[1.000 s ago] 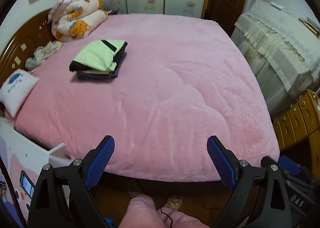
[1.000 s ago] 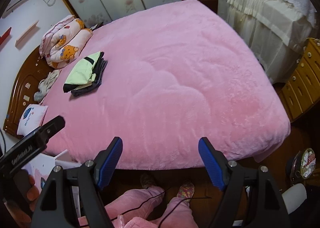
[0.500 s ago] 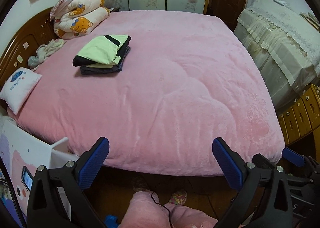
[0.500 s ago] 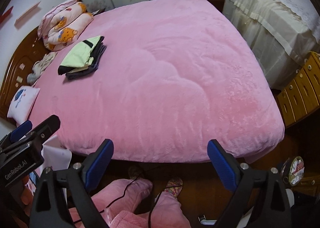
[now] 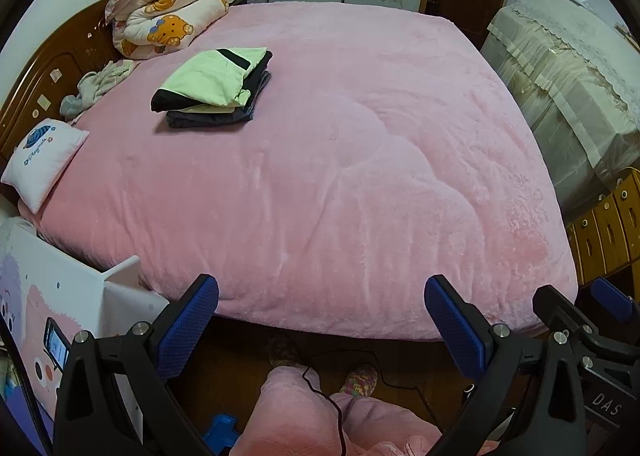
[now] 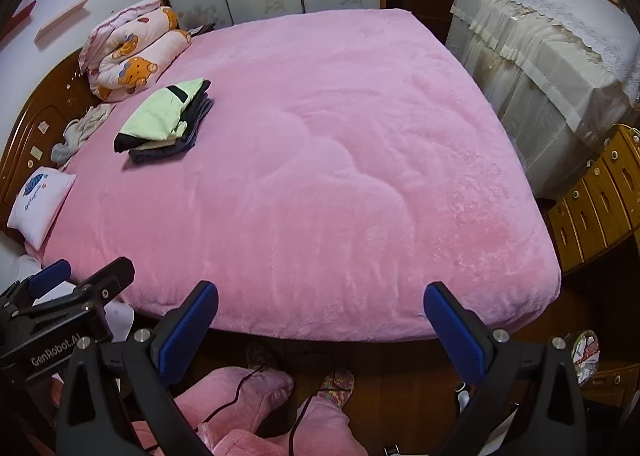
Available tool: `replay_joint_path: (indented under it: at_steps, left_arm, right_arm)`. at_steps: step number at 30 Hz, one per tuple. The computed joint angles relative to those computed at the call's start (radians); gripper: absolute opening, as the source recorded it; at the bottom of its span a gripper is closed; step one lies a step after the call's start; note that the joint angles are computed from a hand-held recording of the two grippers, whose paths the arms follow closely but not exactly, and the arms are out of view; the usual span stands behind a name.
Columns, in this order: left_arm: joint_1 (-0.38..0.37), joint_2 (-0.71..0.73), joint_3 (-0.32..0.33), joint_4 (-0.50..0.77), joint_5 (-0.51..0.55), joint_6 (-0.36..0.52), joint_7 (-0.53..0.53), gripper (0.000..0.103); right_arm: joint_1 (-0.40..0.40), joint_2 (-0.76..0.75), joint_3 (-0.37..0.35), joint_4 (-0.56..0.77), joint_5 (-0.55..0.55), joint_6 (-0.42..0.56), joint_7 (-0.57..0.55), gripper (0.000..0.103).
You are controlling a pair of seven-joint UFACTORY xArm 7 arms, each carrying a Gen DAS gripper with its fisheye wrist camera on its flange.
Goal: Fold large clothes
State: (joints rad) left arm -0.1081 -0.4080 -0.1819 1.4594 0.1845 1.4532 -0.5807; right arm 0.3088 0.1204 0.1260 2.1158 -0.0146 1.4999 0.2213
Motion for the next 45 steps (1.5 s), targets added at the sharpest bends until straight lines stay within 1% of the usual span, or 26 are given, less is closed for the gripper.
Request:
replay_joint_path:
  at_steps: [5,7,16,20,26,45]
  left_arm:
    - [-0.006,0.016,-0.002,0.012,-0.002,0.005,0.010,0.102]
    - [-0.010,0.022,-0.002,0.017,-0.002,0.001,0.017,0.102]
    - [-0.021,0.039,-0.026,0.045,0.047,-0.005,0.028,0.102]
    - [-0.027,0.041,-0.028,0.052,0.056,-0.009,0.038,0.102]
    - [-0.030,0.042,-0.028,0.054,0.057,-0.013,0.039,0.102]
    - [-0.029,0.041,-0.028,0.048,0.050,-0.022,0.030,0.102]
  right_arm:
    - [0.010,0.017,0.002,0.027,-0.019,0.009,-0.011,0.103]
    - [0.014,0.014,0.001,0.026,-0.030,-0.001,-0.014,0.103]
    - [0.014,0.012,-0.005,0.029,-0.046,-0.012,0.000,0.103]
    - [0.010,-0.004,-0.006,0.011,-0.053,-0.037,0.011,0.103]
    - [0.004,-0.014,-0.003,-0.002,-0.052,-0.060,0.019,0.103]
    - [0.005,-0.003,-0.003,0.005,-0.047,-0.052,0.021,0.103]
